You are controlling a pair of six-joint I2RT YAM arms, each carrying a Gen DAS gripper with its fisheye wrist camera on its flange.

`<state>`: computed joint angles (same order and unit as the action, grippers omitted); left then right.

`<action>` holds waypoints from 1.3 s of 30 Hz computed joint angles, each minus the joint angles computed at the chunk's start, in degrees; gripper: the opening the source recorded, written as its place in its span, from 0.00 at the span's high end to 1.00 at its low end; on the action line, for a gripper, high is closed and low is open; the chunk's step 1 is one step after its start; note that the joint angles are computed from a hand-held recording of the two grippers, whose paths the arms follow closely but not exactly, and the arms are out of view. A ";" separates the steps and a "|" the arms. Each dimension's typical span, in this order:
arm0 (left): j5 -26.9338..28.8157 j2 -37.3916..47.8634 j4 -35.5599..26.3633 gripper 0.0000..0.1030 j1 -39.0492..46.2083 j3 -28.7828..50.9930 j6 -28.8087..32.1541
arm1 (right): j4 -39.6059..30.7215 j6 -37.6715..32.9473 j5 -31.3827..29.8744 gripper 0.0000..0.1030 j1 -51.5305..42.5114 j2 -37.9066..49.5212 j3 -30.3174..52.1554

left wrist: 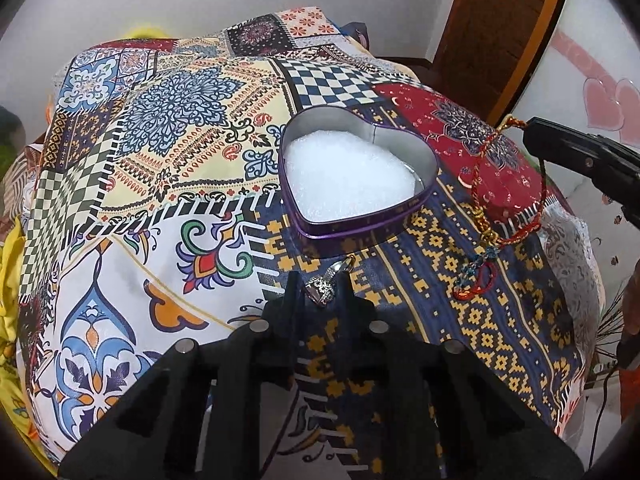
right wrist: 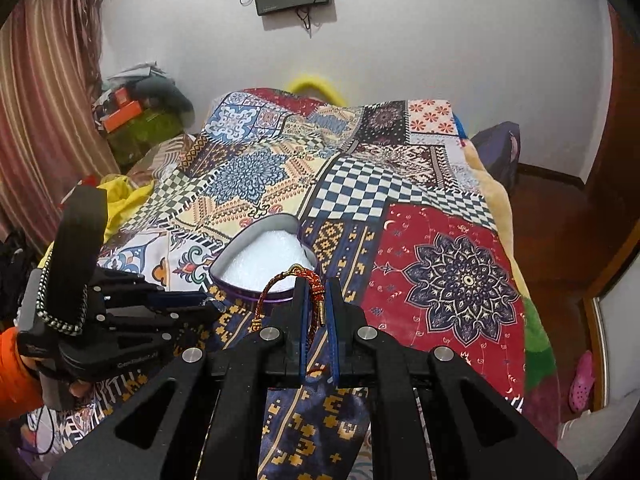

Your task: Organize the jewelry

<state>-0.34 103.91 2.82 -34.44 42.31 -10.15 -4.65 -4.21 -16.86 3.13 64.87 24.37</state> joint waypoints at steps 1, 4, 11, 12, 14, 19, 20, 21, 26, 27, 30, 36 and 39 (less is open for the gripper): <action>-0.27 -0.56 0.16 0.85 -0.06 -0.31 -0.15 | 0.01 0.30 -0.31 0.93 -0.13 0.02 0.22; -0.19 -3.22 0.52 0.85 0.11 -1.61 -0.65 | 0.40 1.13 -0.63 0.93 0.00 -0.11 0.65; -0.19 -10.90 -0.87 0.85 1.12 -2.75 -0.50 | 1.76 3.73 -0.30 0.93 1.49 -0.11 2.24; -0.02 -12.06 -1.12 0.85 1.37 -2.78 -0.39 | 1.98 4.21 -0.24 0.93 1.80 -0.09 2.46; 0.04 -13.18 -1.41 0.85 1.60 -2.35 -0.26 | 2.53 4.98 0.04 0.93 2.47 -0.08 2.94; 0.17 -13.91 -1.58 0.85 2.49 -0.93 0.12 | 4.64 6.63 0.53 0.93 3.94 1.66 4.28; 0.35 -13.69 -1.49 0.85 2.76 -0.64 0.18 | 5.24 6.85 0.59 0.93 4.15 2.24 4.37; 0.42 -13.44 -1.38 0.85 2.89 -0.41 0.18 | 6.02 7.21 0.86 0.93 4.59 3.32 4.69; 1.11 -10.55 -0.74 0.85 3.27 1.45 0.36 | 9.18 8.14 2.07 0.93 6.41 8.66 5.80; 1.28 -9.85 -0.58 0.85 3.29 1.78 0.42 | 9.83 8.24 2.27 0.93 6.73 10.35 6.19; 1.86 -6.96 -0.29 0.85 3.43 3.36 0.62 | 11.21 8.42 2.38 0.93 7.17 14.56 7.07; 3.38 -0.76 -1.26 0.85 3.64 7.52 1.38 | 11.09 7.88 3.16 0.93 7.66 20.21 9.24; 3.35 1.51 -1.91 0.85 3.38 9.14 1.33 | 10.86 6.98 3.45 0.93 7.63 21.88 9.93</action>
<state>3.01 105.42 0.91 -31.06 51.46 -8.82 6.20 2.77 -13.42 10.76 86.75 34.30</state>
